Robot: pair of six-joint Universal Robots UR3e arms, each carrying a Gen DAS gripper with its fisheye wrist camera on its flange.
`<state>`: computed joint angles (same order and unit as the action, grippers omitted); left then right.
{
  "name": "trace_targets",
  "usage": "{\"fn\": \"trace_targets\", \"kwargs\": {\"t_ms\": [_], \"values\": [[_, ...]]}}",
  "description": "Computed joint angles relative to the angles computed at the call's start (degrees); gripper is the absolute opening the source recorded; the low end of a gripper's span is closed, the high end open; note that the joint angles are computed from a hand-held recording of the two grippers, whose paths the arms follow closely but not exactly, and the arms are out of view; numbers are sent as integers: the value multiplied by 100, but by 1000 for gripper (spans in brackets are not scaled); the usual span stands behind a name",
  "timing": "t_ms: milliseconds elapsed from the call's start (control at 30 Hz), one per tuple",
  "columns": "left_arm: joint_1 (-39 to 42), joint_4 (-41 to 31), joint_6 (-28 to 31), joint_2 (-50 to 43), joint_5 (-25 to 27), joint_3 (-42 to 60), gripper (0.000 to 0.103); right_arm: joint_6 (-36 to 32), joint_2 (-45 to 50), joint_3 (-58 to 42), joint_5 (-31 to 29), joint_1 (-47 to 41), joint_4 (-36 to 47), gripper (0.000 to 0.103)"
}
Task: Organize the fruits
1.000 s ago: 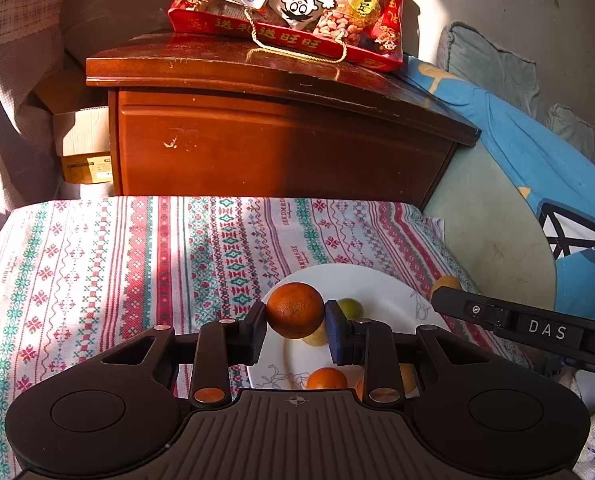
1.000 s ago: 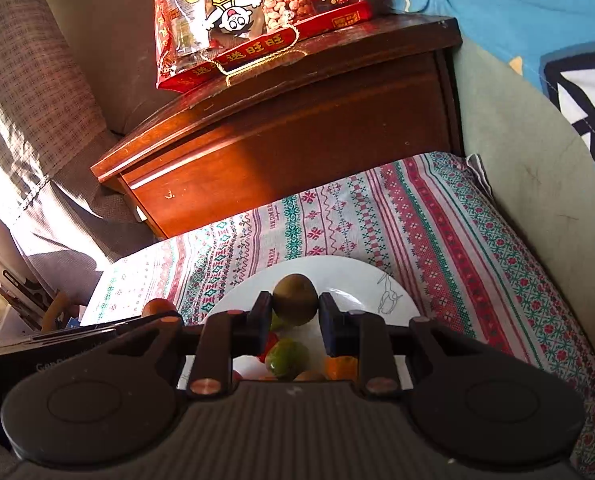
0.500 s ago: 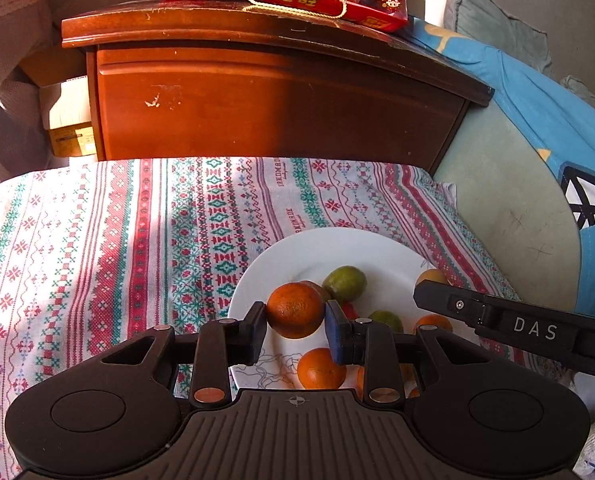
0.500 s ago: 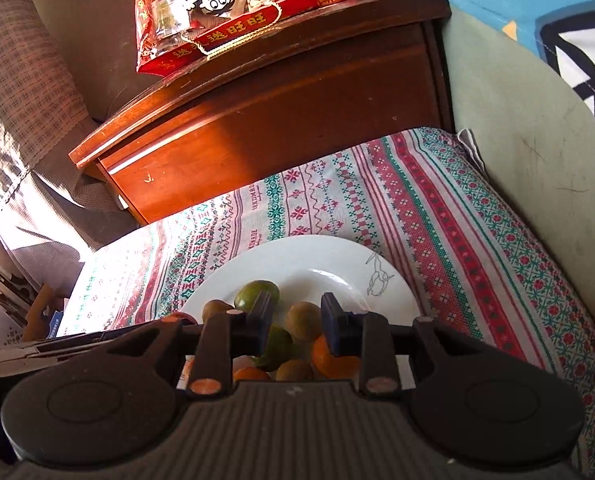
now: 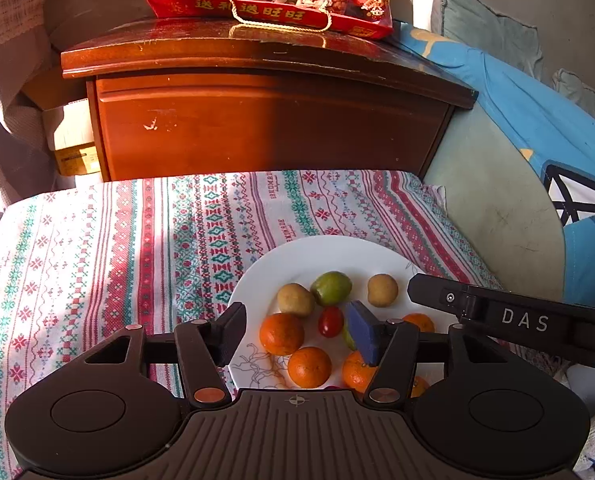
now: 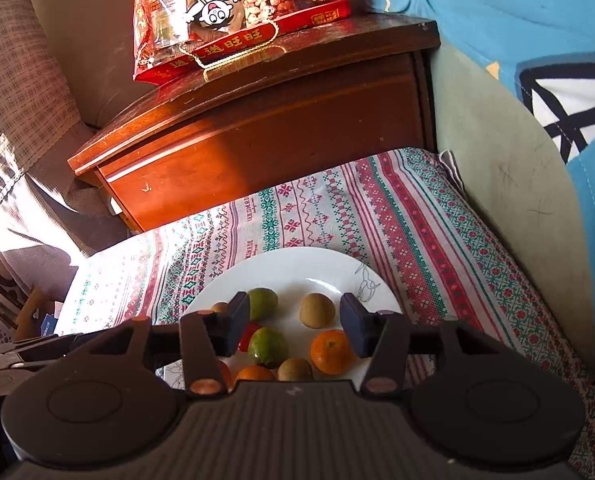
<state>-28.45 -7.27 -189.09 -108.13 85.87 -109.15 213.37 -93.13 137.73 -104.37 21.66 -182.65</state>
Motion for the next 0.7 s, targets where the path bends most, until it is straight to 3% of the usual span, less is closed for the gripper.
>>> {"fn": "trace_targets", "kwargs": {"t_ms": [367,633,700], "values": [[44,-698,9,789,196,-352,69,858,-455,-431,-937,808,1294,65],[0,-1276,-122,1150,495,-430,76,2111,-431,-892,-1654,1609,2898,74],[0,-1520,-248,1218,542,-415,79,2265,-383,-940,-1591,1624,3131,74]]}}
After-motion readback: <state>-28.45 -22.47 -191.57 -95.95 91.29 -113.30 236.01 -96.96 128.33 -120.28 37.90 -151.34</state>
